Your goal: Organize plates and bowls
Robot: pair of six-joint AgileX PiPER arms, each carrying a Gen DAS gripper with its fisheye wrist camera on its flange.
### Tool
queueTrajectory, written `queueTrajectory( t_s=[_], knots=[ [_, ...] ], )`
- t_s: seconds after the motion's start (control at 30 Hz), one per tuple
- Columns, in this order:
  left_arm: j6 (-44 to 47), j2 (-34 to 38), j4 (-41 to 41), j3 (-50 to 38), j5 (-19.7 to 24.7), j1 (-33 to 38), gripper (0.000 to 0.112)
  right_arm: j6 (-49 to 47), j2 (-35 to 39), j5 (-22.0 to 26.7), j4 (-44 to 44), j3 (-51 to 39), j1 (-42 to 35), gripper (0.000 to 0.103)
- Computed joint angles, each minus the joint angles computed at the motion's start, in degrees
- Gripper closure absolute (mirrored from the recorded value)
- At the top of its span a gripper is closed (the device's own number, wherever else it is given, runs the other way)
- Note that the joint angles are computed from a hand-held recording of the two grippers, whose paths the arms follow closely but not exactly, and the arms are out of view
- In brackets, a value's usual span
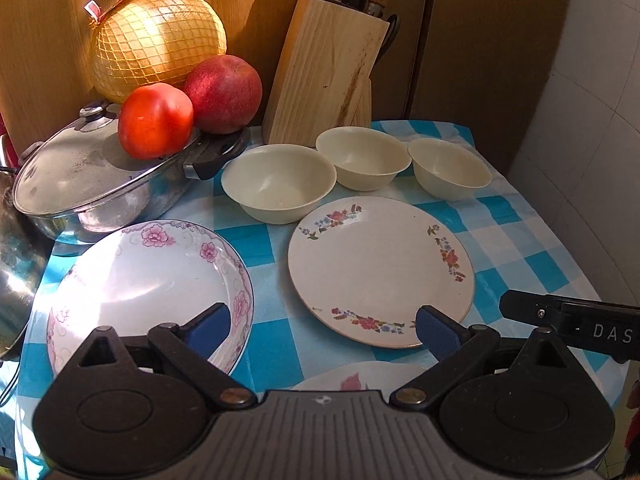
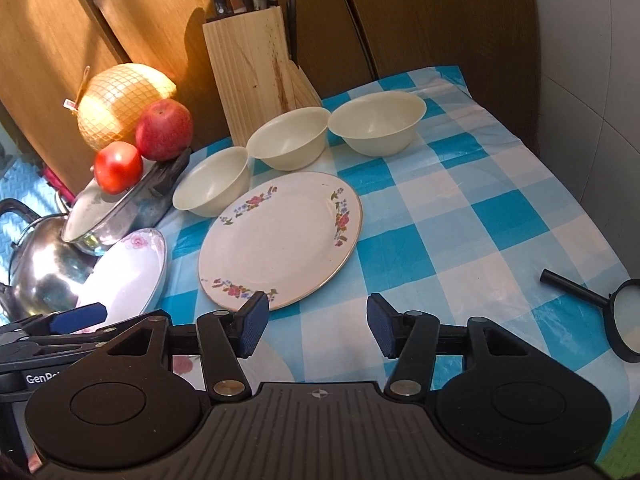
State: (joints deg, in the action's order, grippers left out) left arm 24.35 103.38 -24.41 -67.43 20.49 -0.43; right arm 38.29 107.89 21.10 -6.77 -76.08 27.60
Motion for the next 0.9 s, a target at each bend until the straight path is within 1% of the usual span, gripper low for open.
queueTrajectory(
  t_s=[0.07, 0.1, 0.17, 0.2, 0.23, 0.3, 0.37, 0.43, 0.57, 0.63, 0.67, 0.73, 0.83, 0.9],
  knots=[
    [-0.85, 3.87, -0.68, -5.06, 3.04, 0.37, 0.017, 0.54, 2.19, 1.50, -0.84, -3.27, -0.95, 0.038],
    [-1.89, 5.55, -0.41, -7.24, 4.05, 0.36, 0.017, -1.29, 3.43, 2.03, 1.27, -4.96, -1.73, 0.038],
    [-3.85, 8.12, 1.18, -10.18, 4.26, -0.06, 0.017, -5.83, 6.08, 3.72, 6.69, -8.56, -3.24, 0.038],
    [-5.97, 9.50, 3.28, -11.75, 4.23, -0.55, 0.017, -7.12, 7.45, 4.78, 8.32, -10.40, -3.80, 0.038],
    [-7.32, 10.71, 4.57, -13.24, 4.65, -0.75, 0.017, -7.37, 9.19, 6.31, 8.89, -12.78, -4.27, 0.039],
    [-7.79, 13.21, 4.53, -16.33, 6.06, -0.55, 0.017, -7.18, 11.37, 7.90, 8.91, -15.59, -4.80, 0.038],
    [-5.94, 15.80, 1.78, -19.61, 8.25, 0.26, 0.017, -7.87, 13.40, 9.37, 9.12, -18.47, -5.21, 0.038],
    [-5.76, 18.11, 0.71, -22.64, 9.87, 0.68, 0.017, -9.67, 14.81, 9.98, 11.04, -20.28, -5.80, 0.038],
    [-6.28, 20.64, 2.79, -25.70, 10.19, 0.25, 0.017, -14.06, 17.95, 12.24, 17.24, -23.91, -7.36, 0.039],
    [-4.73, 21.98, 1.25, -27.74, 12.04, 0.76, 0.017, -15.85, 19.36, 13.06, 19.91, -25.52, -8.00, 0.043],
    [-2.24, 22.88, -1.59, -29.16, 13.77, 1.43, 0.018, -16.21, 19.89, 13.58, 20.47, -26.30, -8.15, 0.043],
    [-0.14, 24.25, -4.29, -31.53, 16.31, 2.15, 0.018, -17.73, 20.95, 14.53, 22.26, -27.88, -8.51, 0.049],
    [-1.39, 26.06, -3.30, -34.03, 17.27, 2.05, 0.018, -19.13, 21.74, 15.21, 25.11, -28.87, -9.01, 0.049],
    [-0.99, 26.63, -2.55, -34.47, 16.22, 1.78, 0.018, -19.68, 21.71, 15.07, 25.37, -28.72, -9.03, 0.049]
  ],
)
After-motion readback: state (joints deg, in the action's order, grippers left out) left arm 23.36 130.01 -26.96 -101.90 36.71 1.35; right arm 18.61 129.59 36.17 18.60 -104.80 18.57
